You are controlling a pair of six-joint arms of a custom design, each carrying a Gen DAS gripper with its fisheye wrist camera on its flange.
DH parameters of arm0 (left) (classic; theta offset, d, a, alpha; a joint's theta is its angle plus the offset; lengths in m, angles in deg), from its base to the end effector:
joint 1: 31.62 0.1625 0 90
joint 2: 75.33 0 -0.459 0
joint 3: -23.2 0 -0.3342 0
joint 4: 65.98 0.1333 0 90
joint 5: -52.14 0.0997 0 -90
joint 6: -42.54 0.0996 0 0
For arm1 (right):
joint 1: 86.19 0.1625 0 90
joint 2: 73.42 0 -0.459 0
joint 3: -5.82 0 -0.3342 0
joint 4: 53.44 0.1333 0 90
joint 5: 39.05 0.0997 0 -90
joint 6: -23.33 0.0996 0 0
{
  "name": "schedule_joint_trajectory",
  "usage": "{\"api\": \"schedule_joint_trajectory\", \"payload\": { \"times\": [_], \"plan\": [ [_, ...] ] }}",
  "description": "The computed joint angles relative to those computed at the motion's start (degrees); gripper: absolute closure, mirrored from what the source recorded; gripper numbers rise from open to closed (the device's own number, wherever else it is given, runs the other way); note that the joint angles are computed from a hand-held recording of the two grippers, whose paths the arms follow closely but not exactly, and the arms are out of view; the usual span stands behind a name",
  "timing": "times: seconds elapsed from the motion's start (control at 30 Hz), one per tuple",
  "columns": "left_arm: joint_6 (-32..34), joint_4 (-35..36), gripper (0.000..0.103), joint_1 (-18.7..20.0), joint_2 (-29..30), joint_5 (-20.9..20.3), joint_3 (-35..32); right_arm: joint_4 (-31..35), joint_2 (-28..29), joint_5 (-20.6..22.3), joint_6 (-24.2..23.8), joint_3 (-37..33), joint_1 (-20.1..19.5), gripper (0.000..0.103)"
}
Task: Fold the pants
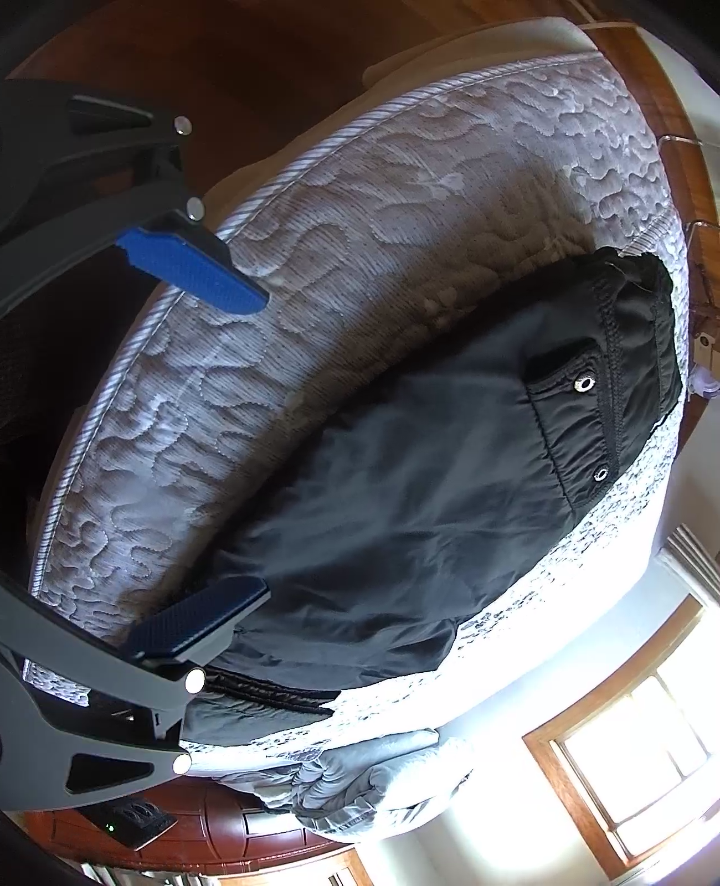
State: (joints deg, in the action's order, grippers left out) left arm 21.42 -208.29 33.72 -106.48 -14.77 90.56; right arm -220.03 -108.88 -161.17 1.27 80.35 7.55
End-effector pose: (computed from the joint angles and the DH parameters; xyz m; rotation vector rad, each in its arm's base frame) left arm -0.1703 -0.7841 0.1421 0.0057 2.8211 -0.5915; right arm 0.1300 -0.7569 0.2120 0.3078 -2.3978 0.6965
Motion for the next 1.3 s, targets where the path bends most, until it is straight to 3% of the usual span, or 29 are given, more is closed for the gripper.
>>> {"api": "schedule_joint_trajectory", "payload": {
  "times": [0.03,0.1,0.23,0.3,0.37,0.47,0.57,0.73,0.97,1.3],
  "plan": [
    [-0.1,0.04,0.008,-0.05,-0.01,-0.03,-0.08,0.21,-0.12,0.33,-0.2,0.03,-0.01,0.091],
    [-0.2,0.24,0.008,-0.12,0.07,-0.11,-0.33,1.25,-0.58,1.65,0.51,0.17,-0.11,0.077],
    [-0.25,0.65,0.008,-0.23,0.16,-0.06,-0.78,-1.53,-2.53,2.92,0.47,2.32,0.31,0.071],
    [-0.45,0.79,0.008,-0.16,0.15,-0.37,-1.09,-4.06,-4.04,3.24,0.82,4.07,0.44,0.05],
    [-0.33,0.51,0.008,0.08,0.17,-0.69,-1.62,-7.76,-6.15,3.02,1.0,6.42,0.5,0.043],
    [0.09,-0.21,0.008,0.82,0.33,-1.73,-2.85,-14.04,-9.12,-0.21,2.43,9.56,0.44,0.024],
    [1.25,-0.49,0.008,1.89,1.17,-2.1,-5.61,-18.45,-11.55,-4.85,4.3,11.7,0.04,0.011],
    [-1.52,1.47,0.008,4.26,3.84,-2.91,-13.01,-24.3,-14.73,-10.86,6.84,15.41,-1.59,0.008],
    [-7.78,-0.48,0.008,8.6,7.52,-15.61,-20.02,-25.06,-17.66,-11.45,14.75,19.93,-4.8,0.007],
    [-12.64,-7.75,0.008,10.46,9.06,-21.33,-20.68,-24.4,-16.3,-11.05,12.95,19.08,-4.68,0.008]
  ]
}}
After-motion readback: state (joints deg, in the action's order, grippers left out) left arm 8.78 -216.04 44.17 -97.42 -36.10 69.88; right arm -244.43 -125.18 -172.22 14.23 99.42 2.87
